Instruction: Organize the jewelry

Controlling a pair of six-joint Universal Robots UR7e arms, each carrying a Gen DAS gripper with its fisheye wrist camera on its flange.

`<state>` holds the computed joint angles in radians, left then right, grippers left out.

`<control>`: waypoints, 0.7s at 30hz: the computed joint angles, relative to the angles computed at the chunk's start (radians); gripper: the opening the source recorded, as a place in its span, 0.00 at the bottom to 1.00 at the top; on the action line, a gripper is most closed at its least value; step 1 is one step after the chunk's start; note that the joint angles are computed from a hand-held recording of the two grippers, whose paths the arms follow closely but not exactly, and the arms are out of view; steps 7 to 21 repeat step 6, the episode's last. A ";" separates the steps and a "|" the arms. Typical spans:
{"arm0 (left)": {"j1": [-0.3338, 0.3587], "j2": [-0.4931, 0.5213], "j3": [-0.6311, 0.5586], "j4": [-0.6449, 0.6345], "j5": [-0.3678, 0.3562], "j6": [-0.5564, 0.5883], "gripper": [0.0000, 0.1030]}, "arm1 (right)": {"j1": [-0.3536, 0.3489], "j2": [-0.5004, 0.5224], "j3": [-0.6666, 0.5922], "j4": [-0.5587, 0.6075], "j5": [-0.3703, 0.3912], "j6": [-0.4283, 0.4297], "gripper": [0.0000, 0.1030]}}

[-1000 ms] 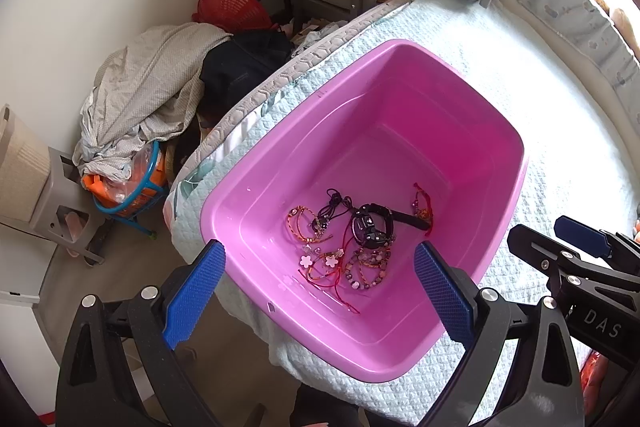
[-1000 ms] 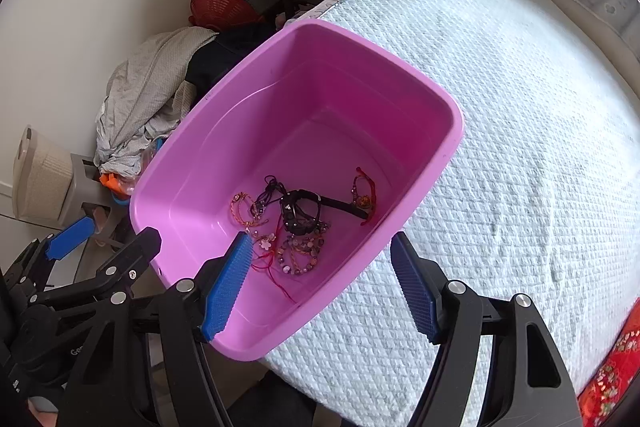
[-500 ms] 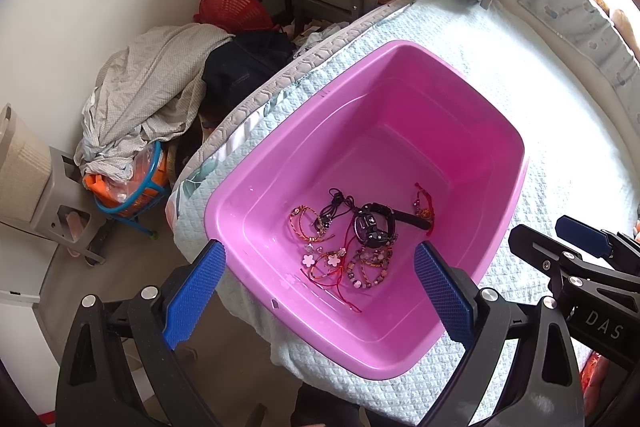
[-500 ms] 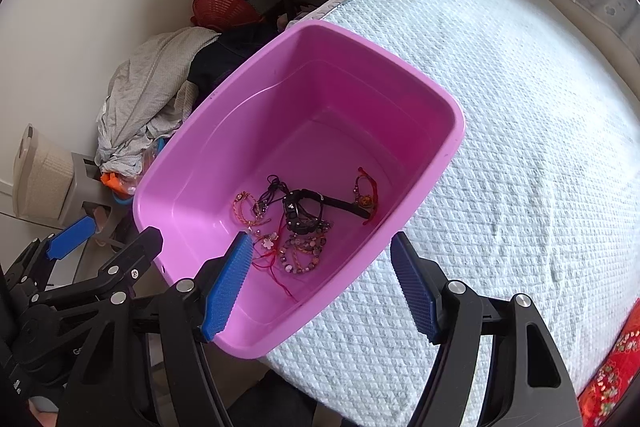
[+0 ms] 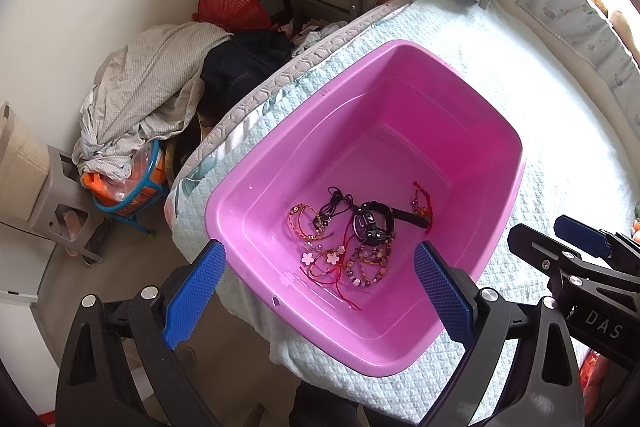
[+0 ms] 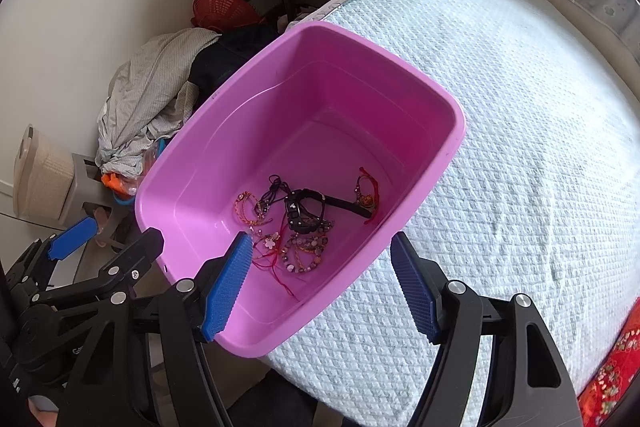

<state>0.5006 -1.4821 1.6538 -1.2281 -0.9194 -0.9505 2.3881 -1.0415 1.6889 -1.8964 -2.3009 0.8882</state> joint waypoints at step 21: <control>-0.001 -0.002 0.002 0.001 -0.002 0.001 0.91 | 0.000 0.004 -0.007 0.004 0.002 0.000 0.66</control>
